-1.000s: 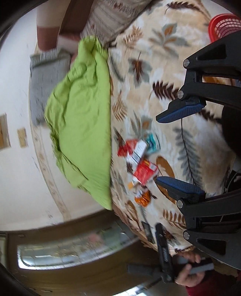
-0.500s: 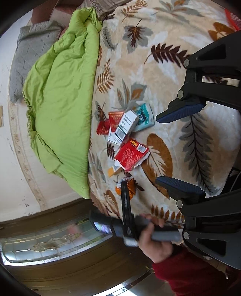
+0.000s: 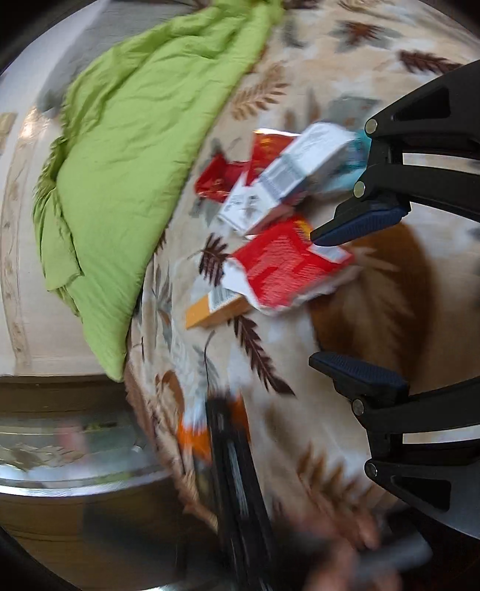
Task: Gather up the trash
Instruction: 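Grasp the orange snack wrapper with the left tool while the right tool grasps the red box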
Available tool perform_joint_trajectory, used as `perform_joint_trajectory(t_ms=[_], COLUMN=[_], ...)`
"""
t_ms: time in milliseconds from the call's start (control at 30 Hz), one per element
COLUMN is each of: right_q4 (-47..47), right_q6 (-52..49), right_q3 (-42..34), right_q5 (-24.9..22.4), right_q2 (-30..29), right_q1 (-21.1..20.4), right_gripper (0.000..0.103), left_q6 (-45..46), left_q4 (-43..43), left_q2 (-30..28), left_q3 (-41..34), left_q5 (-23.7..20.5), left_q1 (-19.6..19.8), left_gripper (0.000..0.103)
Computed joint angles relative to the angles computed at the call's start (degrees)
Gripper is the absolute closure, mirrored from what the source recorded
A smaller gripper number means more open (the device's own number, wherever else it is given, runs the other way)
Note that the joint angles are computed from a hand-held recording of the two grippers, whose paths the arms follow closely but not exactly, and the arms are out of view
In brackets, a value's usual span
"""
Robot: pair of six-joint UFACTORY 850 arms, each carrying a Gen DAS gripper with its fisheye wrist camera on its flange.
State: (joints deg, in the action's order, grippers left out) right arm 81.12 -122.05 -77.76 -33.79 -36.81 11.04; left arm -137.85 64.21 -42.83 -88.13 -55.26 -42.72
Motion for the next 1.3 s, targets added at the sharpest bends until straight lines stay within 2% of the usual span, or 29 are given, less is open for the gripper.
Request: perform_joint_trajectory(t_ms=[67, 100, 133, 267, 333, 467, 567, 667, 833, 1300], right_q4=[9.78, 12.52, 13.09, 14.31, 13.31, 8.79, 7.6, 5.2, 1.48, 1.58], right_q6=[-9.97, -12.72, -13.07, -11.49, -9.58, -2.35, -1.85, 2.94, 11.98, 10.64], right_q3=[-0.15, -0.53, -1.36, -0.93, -0.23, 1.58, 3.7, 3.29, 0.02, 0.3], right_q5=[4.57, 6.15, 6.93, 3.2, -0.52, -7.85, -10.15, -12.83, -14.38, -15.5], right_q2=[-1.56, -2.24, -3.08, -2.08, -1.03, 0.91, 2.34, 2.19, -0.16, -0.09], right_q1=[2.23, 2.84, 3.1, 0.62, -1.54, -6.86, -9.74, -11.99, -13.15, -13.5], right_gripper=[0.057, 0.087, 0.098, 0.1, 0.1, 0.1, 0.1, 0.1, 0.1, 0.1], left_q6=[-0.02, 0.22, 0.02, 1.22, 3.04, 10.28, 15.62, 20.72, 25.17, 27.82], left_q4=[-0.43, -0.71, -0.45, 0.09, 0.46, 0.21, -1.24, -2.71, -3.69, -4.13], left_q2=[0.13, 0.02, -0.06, -1.47, -3.26, -7.82, -10.79, -13.82, -16.62, -17.91], left_q3=[0.03, -0.21, -0.46, -2.88, -5.56, -12.4, -17.18, -21.96, -25.98, -27.76], left_q5=[-0.31, -0.6, -1.08, -1.58, -2.25, -3.21, -3.32, -4.25, -6.91, -9.63], left_q1=[-0.34, -0.47, -0.74, -1.88, -2.77, -4.43, -5.01, -5.54, -5.86, -5.93], left_gripper=[0.048, 0.048, 0.048, 0.048, 0.048, 0.048, 0.048, 0.048, 0.048, 0.047])
